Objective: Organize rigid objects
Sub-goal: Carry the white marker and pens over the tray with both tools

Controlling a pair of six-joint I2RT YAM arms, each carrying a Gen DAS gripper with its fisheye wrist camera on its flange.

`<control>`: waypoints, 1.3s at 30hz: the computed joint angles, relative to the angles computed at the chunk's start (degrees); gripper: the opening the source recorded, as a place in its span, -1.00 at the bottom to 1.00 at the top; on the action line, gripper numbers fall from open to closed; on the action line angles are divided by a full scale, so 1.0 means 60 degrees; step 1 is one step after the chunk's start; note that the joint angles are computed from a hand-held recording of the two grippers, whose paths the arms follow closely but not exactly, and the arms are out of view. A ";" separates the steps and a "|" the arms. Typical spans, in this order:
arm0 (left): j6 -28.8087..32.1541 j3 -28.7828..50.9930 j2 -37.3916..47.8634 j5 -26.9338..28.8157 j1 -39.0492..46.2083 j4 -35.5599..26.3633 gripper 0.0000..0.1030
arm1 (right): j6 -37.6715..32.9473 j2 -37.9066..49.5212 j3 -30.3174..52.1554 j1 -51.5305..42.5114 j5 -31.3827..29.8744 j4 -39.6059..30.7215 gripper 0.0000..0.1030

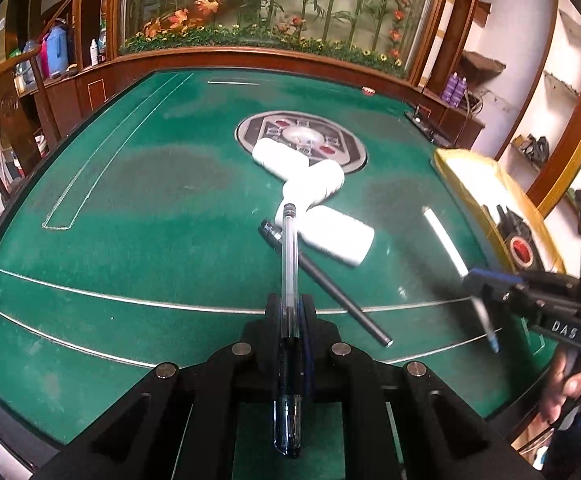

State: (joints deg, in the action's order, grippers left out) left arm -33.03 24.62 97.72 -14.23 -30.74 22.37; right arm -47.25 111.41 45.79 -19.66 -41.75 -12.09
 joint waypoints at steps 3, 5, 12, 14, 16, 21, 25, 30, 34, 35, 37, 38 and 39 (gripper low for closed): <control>0.0056 0.0068 -0.0134 0.0040 0.0011 -0.0076 -0.84 | -0.0052 -0.0120 -0.0108 -0.0070 -0.0157 -0.0057 -0.86; 0.0123 0.0176 -0.0202 0.0072 -0.0021 -0.0176 -0.84 | -0.0082 -0.0088 -0.0091 -0.0112 -0.0237 -0.0129 -0.86; 0.0172 0.0954 -0.0074 0.0400 -0.0293 -0.0497 -0.84 | -0.0036 0.0317 0.0384 -0.0471 -0.0625 -0.0523 -0.86; 0.0195 0.1456 0.0184 0.0590 -0.0444 -0.0641 -0.85 | -0.0037 0.0440 0.0580 -0.0648 -0.0778 -0.0709 -0.86; 0.0221 0.2022 0.0505 0.0787 -0.0620 -0.0796 -0.85 | -0.0064 0.0578 0.0850 -0.0913 -0.0964 -0.0995 -0.86; 0.0219 0.3857 0.1576 0.1547 -0.1081 -0.1383 -0.85 | 0.0011 0.0822 0.1693 -0.1929 -0.1531 -0.1559 -0.86; 0.0272 0.5727 0.2611 0.1969 -0.1561 -0.2076 -0.85 | 0.0430 0.1106 0.2508 -0.2860 -0.1837 -0.1624 -0.86; 0.0133 0.8372 0.4289 0.2340 -0.1893 -0.3125 -0.85 | 0.1561 0.1546 0.3262 -0.3680 -0.1536 -0.0678 -0.86; -0.0142 1.0381 0.5688 0.2677 -0.1976 -0.4031 -0.85 | 0.2179 0.2004 0.3617 -0.3903 -0.0984 0.0114 -0.85; -0.0193 1.0787 0.5998 0.2759 -0.1992 -0.4215 -0.85 | 0.2208 0.2166 0.3790 -0.3928 -0.0907 0.0092 -0.85; -0.0316 1.1277 0.6392 0.2890 -0.2018 -0.4432 -0.85 | 0.2278 0.2395 0.3986 -0.3908 -0.0752 0.0138 -0.85; -0.0376 1.1542 0.6591 0.2959 -0.2047 -0.4554 -0.85 | 0.2267 0.2487 0.4059 -0.3870 -0.0657 0.0141 -0.85; -0.0393 1.1746 0.6742 0.2998 -0.2059 -0.4656 -0.85 | 0.2237 0.2528 0.4153 -0.3838 -0.0584 0.0069 -0.85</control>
